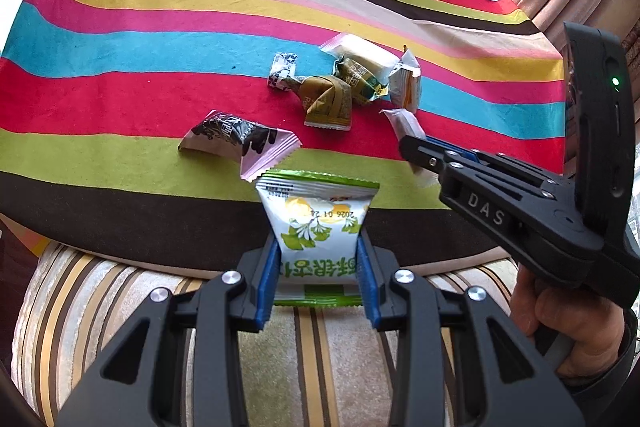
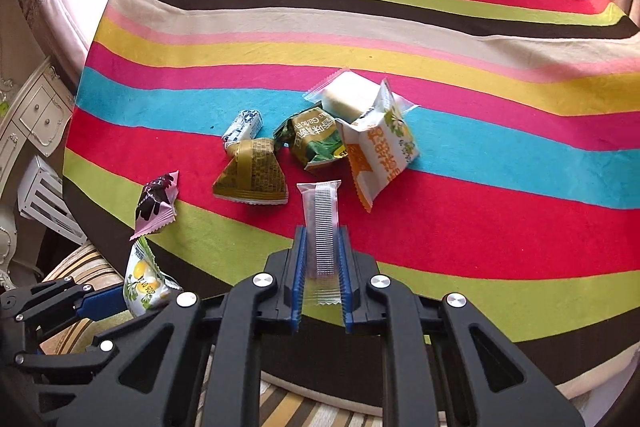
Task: Organize snacks
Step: 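Lift both packets and carry them over the white box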
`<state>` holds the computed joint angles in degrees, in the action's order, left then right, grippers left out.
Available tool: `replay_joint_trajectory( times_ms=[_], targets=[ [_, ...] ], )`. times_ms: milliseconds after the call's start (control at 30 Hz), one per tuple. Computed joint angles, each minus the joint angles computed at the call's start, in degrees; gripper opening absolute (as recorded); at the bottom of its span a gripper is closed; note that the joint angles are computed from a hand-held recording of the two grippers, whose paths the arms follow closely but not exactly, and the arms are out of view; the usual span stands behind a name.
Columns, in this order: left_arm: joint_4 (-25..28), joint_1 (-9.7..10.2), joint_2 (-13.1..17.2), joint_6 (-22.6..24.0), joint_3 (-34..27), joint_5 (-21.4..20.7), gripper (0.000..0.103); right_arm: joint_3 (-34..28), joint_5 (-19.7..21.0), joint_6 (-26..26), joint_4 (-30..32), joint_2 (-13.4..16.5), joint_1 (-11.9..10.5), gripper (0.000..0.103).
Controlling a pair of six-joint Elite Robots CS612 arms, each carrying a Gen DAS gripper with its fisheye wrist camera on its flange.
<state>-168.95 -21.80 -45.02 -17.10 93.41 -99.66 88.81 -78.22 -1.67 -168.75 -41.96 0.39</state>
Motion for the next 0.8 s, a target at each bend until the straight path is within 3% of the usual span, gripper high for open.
replay_joint_trajectory(
  times_ms=[800],
  targets=[
    [0.63,-4.79,-0.75,5.29,-0.32,3.43,0.035,13.09,4.36,7.50,-9.07,-6.46,-6.51,0.015]
  ],
)
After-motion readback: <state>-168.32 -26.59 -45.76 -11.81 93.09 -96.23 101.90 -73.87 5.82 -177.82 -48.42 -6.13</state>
